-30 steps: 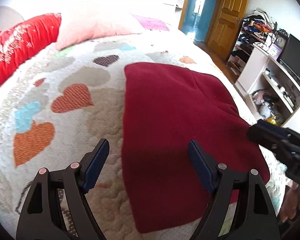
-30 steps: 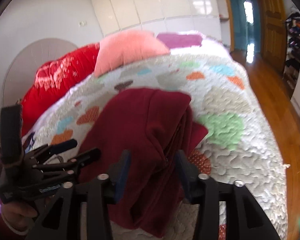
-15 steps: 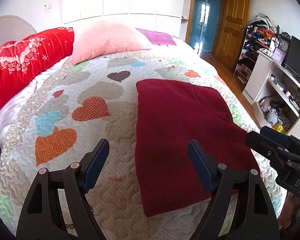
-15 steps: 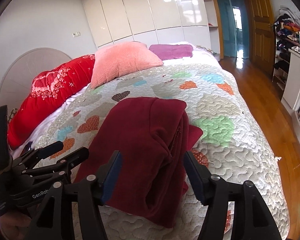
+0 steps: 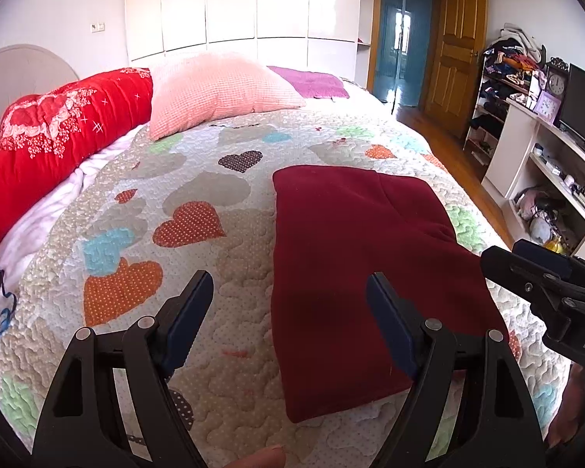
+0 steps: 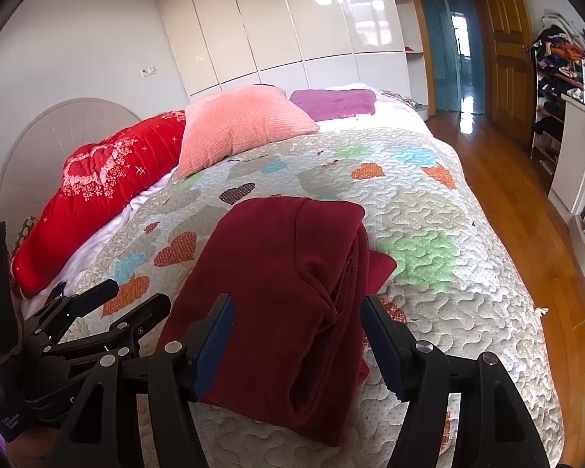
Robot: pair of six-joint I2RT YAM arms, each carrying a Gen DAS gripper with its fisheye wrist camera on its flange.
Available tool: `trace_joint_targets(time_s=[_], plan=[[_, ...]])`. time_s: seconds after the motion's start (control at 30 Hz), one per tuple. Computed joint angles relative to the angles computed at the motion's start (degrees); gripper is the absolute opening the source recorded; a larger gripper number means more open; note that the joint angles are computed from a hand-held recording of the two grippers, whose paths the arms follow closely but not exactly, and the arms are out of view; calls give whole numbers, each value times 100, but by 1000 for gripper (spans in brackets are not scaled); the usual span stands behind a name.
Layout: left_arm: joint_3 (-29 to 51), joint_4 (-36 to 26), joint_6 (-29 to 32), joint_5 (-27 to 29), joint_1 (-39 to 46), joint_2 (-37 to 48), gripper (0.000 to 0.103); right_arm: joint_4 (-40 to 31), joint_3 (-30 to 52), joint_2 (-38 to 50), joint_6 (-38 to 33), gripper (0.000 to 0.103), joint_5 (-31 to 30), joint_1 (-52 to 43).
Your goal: Fold small clothes
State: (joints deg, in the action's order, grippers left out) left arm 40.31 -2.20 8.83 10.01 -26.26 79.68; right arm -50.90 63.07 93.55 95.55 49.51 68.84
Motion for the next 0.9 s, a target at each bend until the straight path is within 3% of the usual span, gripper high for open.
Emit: trace_joint_targets(time_s=[0.9], plan=[[130, 178, 4, -161, -46, 392, 81, 763, -379, -98, -536, 65, -285, -330]])
